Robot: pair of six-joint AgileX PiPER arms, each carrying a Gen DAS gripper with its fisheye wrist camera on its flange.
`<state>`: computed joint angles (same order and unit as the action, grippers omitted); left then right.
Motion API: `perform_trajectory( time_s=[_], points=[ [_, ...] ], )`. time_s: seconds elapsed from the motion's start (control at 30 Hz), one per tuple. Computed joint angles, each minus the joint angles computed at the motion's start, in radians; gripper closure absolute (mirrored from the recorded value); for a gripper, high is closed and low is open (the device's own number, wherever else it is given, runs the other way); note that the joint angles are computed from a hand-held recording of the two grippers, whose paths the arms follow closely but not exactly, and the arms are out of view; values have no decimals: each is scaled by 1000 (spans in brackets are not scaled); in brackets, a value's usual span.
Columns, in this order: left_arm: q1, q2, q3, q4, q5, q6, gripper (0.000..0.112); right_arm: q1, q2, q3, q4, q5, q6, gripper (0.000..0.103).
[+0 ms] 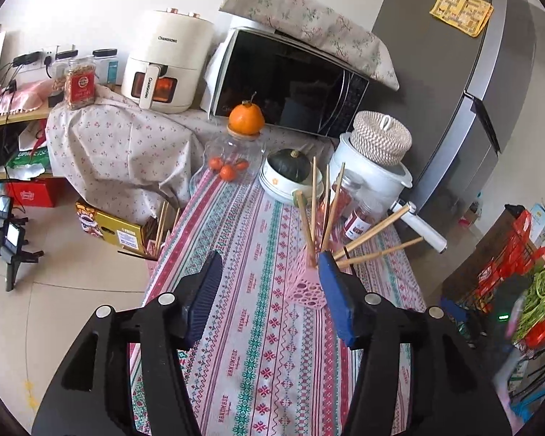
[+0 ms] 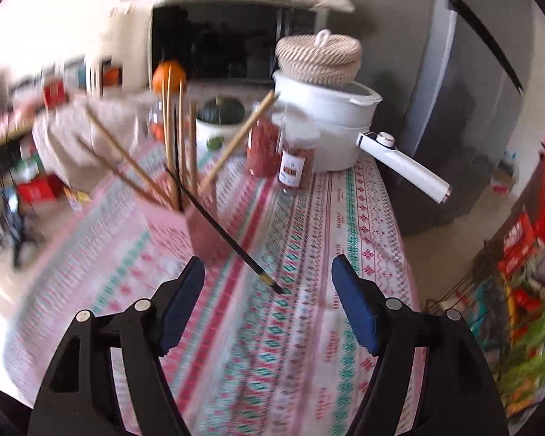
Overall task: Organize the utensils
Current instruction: 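Move the right tool down to the black chopstick left on the cloth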
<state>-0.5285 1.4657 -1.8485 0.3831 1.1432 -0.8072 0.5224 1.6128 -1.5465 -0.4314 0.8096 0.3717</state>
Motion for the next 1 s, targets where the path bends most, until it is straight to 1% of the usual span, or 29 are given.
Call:
perform_trajectory(
  time_s=[0.1,0.2,0.27,0.33,0.37,0.4,0.43,0.47,0.5,0.53,0.57,0.63,0.67,0.7,0.77,0.83,0.9,1.0],
  points=[
    [-22,2,12,28,0,-7,54,-11,109,-45,-8,-16,-76,32],
    [-27,19,9,29,5,9,53,10,206,-126,-26,-8,-164,32],
    [-32,30,6,32,10,19,53,17,270,-198,-22,13,-221,34],
    [-44,41,-2,52,20,24,53,8,328,-271,7,33,-267,43],
    [-57,45,-3,77,26,21,53,3,355,-305,20,44,-285,46],
    [-67,48,-8,96,32,17,53,-1,375,-326,24,48,-292,58],
    [-79,49,-7,120,38,12,53,-8,398,-353,35,57,-303,73],
    [-87,48,-5,140,41,8,53,-17,416,-376,57,65,-317,82],
    [-98,46,1,168,44,-3,53,-20,412,-361,47,50,-293,90],
    [-106,44,6,189,47,-16,53,-23,382,-305,23,3,-239,90],
    [-107,40,13,202,46,-27,53,-33,335,-233,39,-54,-201,91],
    [-79,31,18,165,37,-23,53,-44,214,-74,58,-151,-131,95],
    [-67,27,20,144,31,-21,53,-47,160,-15,70,-178,-111,95],
    [-48,21,27,110,23,-18,53,-49,118,23,87,-192,-101,95],
    [-29,18,26,78,18,-18,53,-51,40,52,129,-184,-89,95],
    [-15,10,34,59,10,-34,53,-65,-52,72,236,-198,-108,95],
    [-6,4,42,45,4,-44,53,-61,-98,54,269,-193,-97,95],
    [25,-8,61,4,-4,-47,53,-30,-113,-19,260,-158,-36,95]
  ],
)
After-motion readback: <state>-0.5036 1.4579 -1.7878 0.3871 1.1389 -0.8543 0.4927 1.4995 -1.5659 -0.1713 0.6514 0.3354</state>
